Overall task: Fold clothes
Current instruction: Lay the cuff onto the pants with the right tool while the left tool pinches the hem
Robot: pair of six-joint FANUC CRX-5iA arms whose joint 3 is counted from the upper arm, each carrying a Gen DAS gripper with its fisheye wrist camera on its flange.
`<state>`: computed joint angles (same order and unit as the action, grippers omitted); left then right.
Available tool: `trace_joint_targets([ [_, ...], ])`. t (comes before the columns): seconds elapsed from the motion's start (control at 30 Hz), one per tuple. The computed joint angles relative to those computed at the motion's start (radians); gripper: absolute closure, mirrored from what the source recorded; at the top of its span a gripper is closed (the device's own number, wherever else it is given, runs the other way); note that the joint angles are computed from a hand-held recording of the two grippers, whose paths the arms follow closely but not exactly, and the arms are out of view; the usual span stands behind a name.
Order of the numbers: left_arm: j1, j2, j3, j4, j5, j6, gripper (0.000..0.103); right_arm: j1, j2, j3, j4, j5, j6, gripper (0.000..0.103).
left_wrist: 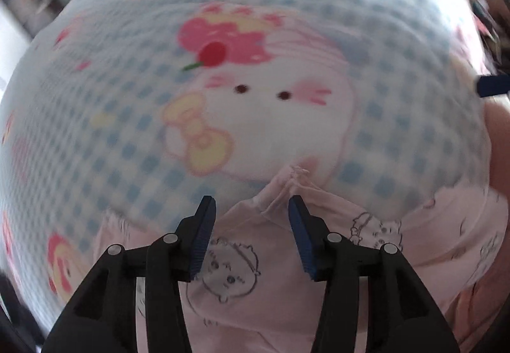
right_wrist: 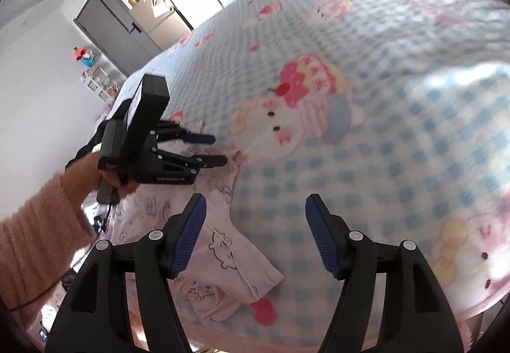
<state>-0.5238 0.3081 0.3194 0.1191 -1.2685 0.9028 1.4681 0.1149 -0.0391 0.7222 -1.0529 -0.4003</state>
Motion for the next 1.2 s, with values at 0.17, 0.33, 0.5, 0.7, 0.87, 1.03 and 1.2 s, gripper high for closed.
trace_joint_targets([
  [0.17, -0.047, 0.025, 0.011, -0.057, -0.026, -0.090, 0.089, -0.031, 0.031, 0.023, -0.151, 0.116, 0.117, 0.036],
  [0.33, -0.045, -0.113, -0.169, -0.004, 0.190, -0.150, 0.098, -0.041, 0.074, 0.077, -0.195, 0.128, 0.212, 0.036],
  [0.5, 0.106, -0.264, -0.343, 0.304, 0.404, -0.053, 0.098, -0.041, 0.068, 0.100, -0.170, 0.086, 0.251, 0.036],
  [0.7, 0.244, -0.482, -0.595, 0.495, 0.496, -0.118, 0.098, -0.057, 0.103, 0.162, -0.170, 0.043, 0.331, 0.032],
  [0.87, 0.298, -0.521, -0.655, 0.446, 0.441, -0.091, 0.097, -0.095, 0.106, 0.116, -0.110, 0.063, 0.157, 0.032],
  [1.03, 0.313, -0.547, -0.692, 0.453, 0.418, -0.085, 0.097, -0.164, 0.081, 0.043, -0.129, 0.293, 0.027, 0.032],
  [1.2, 0.320, -0.549, -0.700, 0.447, 0.422, -0.079, 0.097, -0.173, 0.189, 0.203, -0.204, 0.268, 0.251, 0.073],
])
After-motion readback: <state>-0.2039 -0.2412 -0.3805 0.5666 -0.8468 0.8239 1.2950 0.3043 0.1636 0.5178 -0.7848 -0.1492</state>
